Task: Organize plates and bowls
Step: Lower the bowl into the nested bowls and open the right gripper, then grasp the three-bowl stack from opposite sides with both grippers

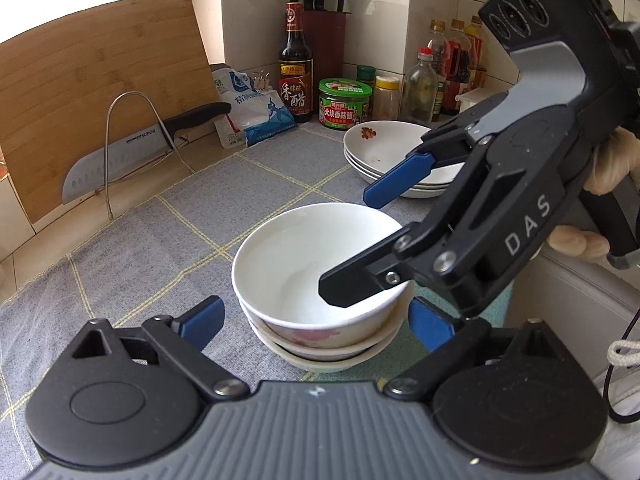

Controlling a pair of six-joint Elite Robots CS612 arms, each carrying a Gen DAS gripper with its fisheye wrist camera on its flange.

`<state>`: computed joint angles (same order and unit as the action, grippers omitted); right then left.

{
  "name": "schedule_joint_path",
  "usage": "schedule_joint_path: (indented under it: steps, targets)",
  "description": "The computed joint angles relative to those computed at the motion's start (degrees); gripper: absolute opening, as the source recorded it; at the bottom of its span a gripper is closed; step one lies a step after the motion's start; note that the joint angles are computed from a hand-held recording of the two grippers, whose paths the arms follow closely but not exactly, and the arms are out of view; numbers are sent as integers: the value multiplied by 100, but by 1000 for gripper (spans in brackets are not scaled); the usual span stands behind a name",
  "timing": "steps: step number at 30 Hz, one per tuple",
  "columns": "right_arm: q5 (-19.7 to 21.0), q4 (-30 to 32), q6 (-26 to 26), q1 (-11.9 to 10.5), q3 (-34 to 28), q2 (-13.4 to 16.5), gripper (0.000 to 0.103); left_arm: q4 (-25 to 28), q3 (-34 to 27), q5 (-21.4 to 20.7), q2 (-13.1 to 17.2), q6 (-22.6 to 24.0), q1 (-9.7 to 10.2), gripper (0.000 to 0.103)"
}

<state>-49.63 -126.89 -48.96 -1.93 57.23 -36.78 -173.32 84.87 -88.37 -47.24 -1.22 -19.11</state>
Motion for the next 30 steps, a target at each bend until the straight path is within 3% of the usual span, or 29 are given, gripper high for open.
schedule_joint_path:
  steps: [11, 19, 24, 30]
  targets:
    - [-113, -436, -146, -20, 333, -165, 103, -18, 114, -202, -100, 109, 45, 98]
    - [-58, -852, -796, -107, 756, -393, 103, 47, 151, -558, -87, 99, 146, 98]
    - [-473, -1055, -1020, -106, 963, -460, 103, 126, 109, -830, 2, 156, 223, 98]
    - [-900, -1097, -1144, -57, 971, -335, 103, 400, 36, -881, 82, 218, 249, 98]
